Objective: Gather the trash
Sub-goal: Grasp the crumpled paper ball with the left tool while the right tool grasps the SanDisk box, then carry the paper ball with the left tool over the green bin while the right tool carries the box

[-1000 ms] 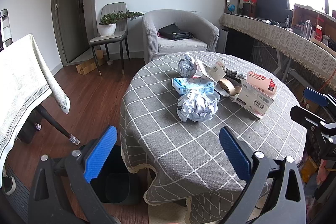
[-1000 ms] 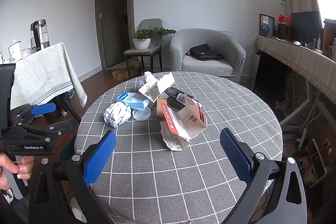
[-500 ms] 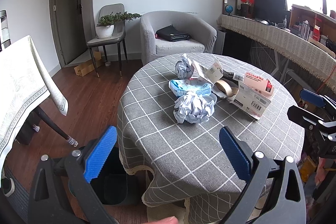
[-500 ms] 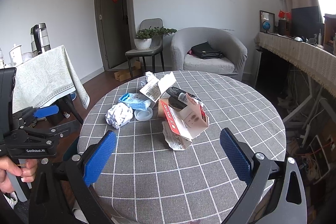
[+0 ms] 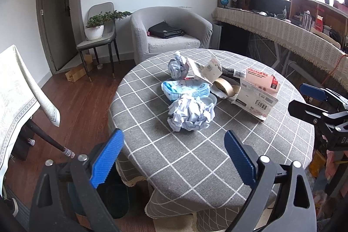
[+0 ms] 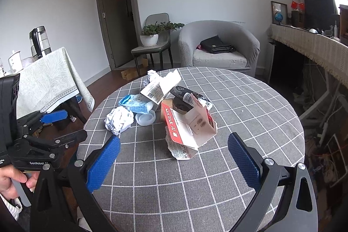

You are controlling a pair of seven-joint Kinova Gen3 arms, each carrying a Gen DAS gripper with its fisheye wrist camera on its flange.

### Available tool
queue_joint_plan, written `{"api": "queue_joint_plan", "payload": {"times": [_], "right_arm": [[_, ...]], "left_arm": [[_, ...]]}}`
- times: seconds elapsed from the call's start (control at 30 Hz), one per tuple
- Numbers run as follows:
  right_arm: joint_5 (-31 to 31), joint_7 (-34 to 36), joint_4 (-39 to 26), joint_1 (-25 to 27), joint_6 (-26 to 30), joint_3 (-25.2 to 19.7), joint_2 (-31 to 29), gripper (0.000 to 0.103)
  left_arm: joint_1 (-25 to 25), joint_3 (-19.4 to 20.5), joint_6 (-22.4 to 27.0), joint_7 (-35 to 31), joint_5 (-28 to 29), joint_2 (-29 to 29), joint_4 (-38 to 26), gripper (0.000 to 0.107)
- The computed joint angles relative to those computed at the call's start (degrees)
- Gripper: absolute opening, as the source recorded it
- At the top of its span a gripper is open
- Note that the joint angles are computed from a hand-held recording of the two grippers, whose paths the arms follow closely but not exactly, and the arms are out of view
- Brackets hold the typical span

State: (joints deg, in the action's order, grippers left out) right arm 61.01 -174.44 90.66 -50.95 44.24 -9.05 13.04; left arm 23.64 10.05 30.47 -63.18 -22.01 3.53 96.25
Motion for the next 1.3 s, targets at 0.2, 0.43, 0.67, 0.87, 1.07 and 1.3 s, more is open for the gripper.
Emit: {"api": "queue_joint_plan", "payload": {"times": [0.2,0.43,0.67,0.87,1.07,1.3], "right_arm": [[-4.1,3.8,0.1,3.4,-4.5,0.8,-0.2,0.100],[-11.4,14.3,-3.3,6.1,-6.2,1.7,2.1,0.100],[-20.2,24.8,-8.6,6.9,-4.8,3.7,5.5,0.088],[-25.8,29.9,-9.8,7.5,-5.4,5.1,6.5,0.073],[-25.8,29.3,-9.4,6.5,-7.2,6.8,6.4,0.062],[-26.3,30.5,-12.2,5.3,-3.8,7.4,7.5,0.048]], "left_arm": [[-1.1,0.2,-0.8,-7.8,7.4,3.1,-2.8,0.088],[-0.4,-1.3,0.9,-10.9,9.8,7.4,-7.3,0.087],[-0.6,-1.7,2.6,-14.5,13.5,10.7,-11.2,0.081],[-0.7,-2.1,3.8,-16.3,15.8,11.7,-12.1,0.067],[-1.4,-1.6,3.2,-19.0,17.7,11.3,-11.7,0.059],[-2.6,-0.9,1.9,-22.4,20.2,10.0,-10.6,0.057]]}}
